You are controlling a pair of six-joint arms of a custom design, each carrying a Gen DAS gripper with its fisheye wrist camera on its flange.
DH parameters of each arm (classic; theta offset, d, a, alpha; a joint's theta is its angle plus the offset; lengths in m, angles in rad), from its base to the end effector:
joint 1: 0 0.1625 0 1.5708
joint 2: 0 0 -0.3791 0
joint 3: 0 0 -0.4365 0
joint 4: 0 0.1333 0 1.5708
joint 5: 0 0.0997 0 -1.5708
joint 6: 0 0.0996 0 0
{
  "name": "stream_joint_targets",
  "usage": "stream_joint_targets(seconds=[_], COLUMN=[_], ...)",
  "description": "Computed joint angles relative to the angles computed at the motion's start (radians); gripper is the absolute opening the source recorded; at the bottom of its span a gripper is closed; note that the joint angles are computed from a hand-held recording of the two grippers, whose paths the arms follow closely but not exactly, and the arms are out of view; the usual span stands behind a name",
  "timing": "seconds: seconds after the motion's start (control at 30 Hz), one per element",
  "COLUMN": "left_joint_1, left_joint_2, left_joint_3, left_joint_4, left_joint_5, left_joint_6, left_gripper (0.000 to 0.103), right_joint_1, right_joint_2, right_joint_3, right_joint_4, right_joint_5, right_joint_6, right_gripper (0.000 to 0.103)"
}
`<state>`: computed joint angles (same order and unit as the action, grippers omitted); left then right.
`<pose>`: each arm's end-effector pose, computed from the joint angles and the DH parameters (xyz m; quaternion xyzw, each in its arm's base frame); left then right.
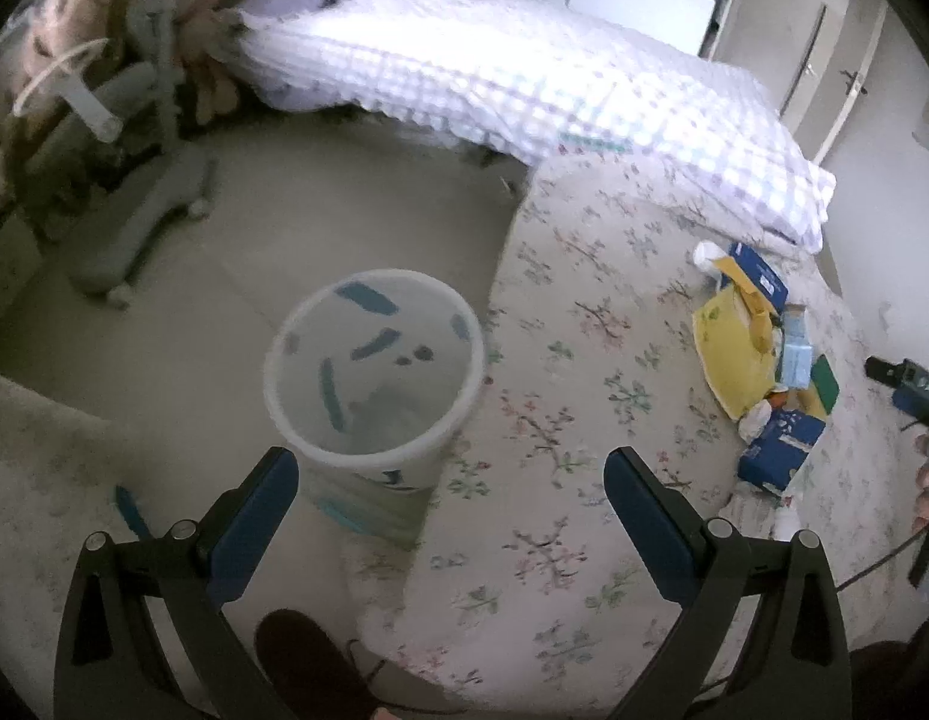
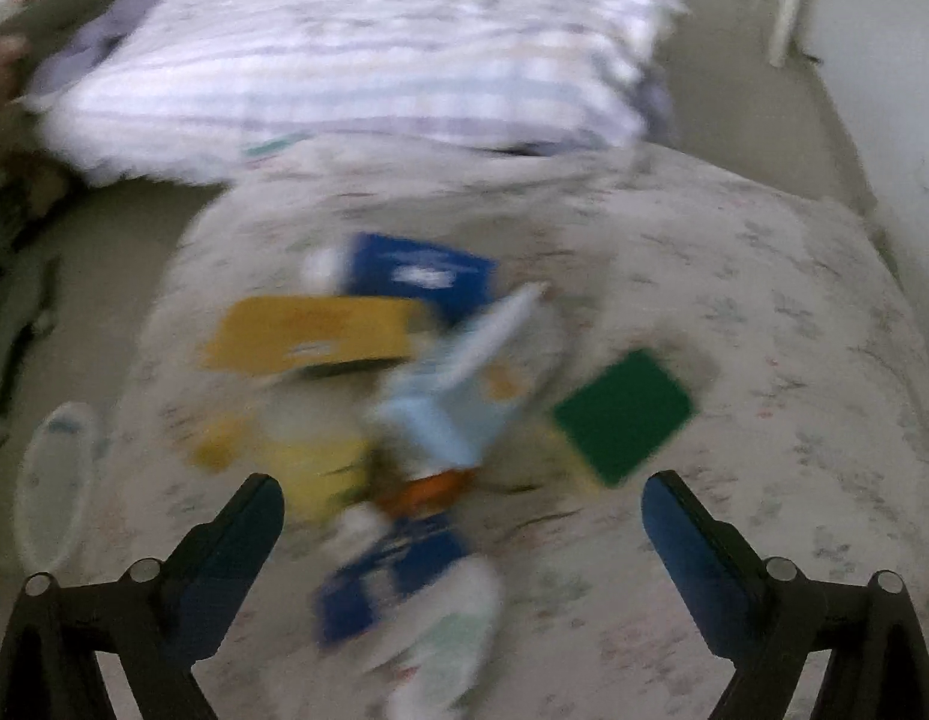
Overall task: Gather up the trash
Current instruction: 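Grasp the yellow card with the left tool while the right tool approaches the green sponge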
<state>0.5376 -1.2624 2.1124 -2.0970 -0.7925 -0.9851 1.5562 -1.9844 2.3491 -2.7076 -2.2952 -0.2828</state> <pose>-0.3040 -0.4178 0.0968 0.0831 0.9114 -0.2375 0.3256 0.0618 -0.3798 0.3701 -0.0164 -0.8764 0.2996 0.3768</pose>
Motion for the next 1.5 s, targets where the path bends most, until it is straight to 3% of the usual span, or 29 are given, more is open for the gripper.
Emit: stream_joint_targets(seconds=[0.07, 0.17, 0.33, 0.43, 0.57, 0.8, 0.9, 0.97, 1.1, 1.17, 1.27, 1.3, 1.33, 1.37, 1.5], left_joint_1=[0.021, 0.037, 0.058, 0.066, 0.089, 0.155, 0.183, 0.202, 0.224, 0.231, 0.23, 0.227, 0.225, 0.223, 0.207], left_joint_2=[0.03, 0.081, 0.189, 0.251, 0.334, 0.499, 0.568, 0.605, 0.646, 0.644, 0.636, 0.628, 0.619, 0.607, 0.53], left_joint_3=[-0.016, -0.042, -0.11, -0.156, -0.226, -0.381, -0.458, -0.495, -0.535, -0.526, -0.504, -0.491, -0.479, -0.466, -0.385], left_joint_4=[-0.056, -0.141, -0.231, -0.271, -0.36, -0.578, -0.593, -0.608, -0.608, -0.625, -0.678, -0.704, -0.725, -0.743, -0.808], left_joint_5=[-0.034, -0.068, -0.119, -0.148, -0.211, -0.385, -0.434, -0.46, -0.488, -0.5, -0.511, -0.514, -0.515, -0.515, -0.49], left_joint_6=[0.035, 0.081, 0.143, 0.191, 0.268, 0.367, 0.372, 0.369, 0.351, 0.341, 0.355, 0.365, 0.375, 0.384, 0.397], left_gripper=[0.103, 0.102, 0.1, 0.096, 0.089, 0.071, 0.058, 0.054, 0.035, 0.018, 0.012, 0.011, 0.011, 0.011, 0.01], right_joint_1=[-0.065, -0.173, -0.289, -0.357, -0.398, -0.432, -0.447, -0.444, -0.447, -0.441, -0.452, -0.455, -0.458, -0.459, -0.433], right_joint_2=[-0.009, -0.021, 0.02, 0.022, 0.027, 0.089, 0.072, 0.053, 0.003, -0.018, -0.025, -0.024, -0.023, -0.018, 0.02], right_joint_3=[-0.002, -0.027, -0.074, -0.103, -0.117, -0.141, -0.136, -0.132, -0.123, -0.117, -0.118, -0.12, -0.12, -0.118, -0.122], right_joint_4=[-0.023, 0.034, 0.051, 0.1, 0.104, 0.129, 0.141, 0.148, 0.154, 0.158, 0.171, 0.173, 0.17, 0.157, 0.116], right_joint_5=[0.027, 0.117, 0.188, 0.292, 0.386, 0.397, 0.428, 0.423, 0.431, 0.42, 0.448, 0.452, 0.457, 0.459, 0.439], right_joint_6=[-0.009, 0.02, 0.068, 0.117, 0.149, 0.147, 0.139, 0.147, 0.116, 0.095, 0.095, 0.099, 0.105, 0.112, 0.112], right_gripper=[0.097, 0.089, 0.082, 0.079, 0.079, 0.075, 0.066, 0.045, 0.026, 0.026, 0.031, 0.038, 0.059, 0.073, 0.074])
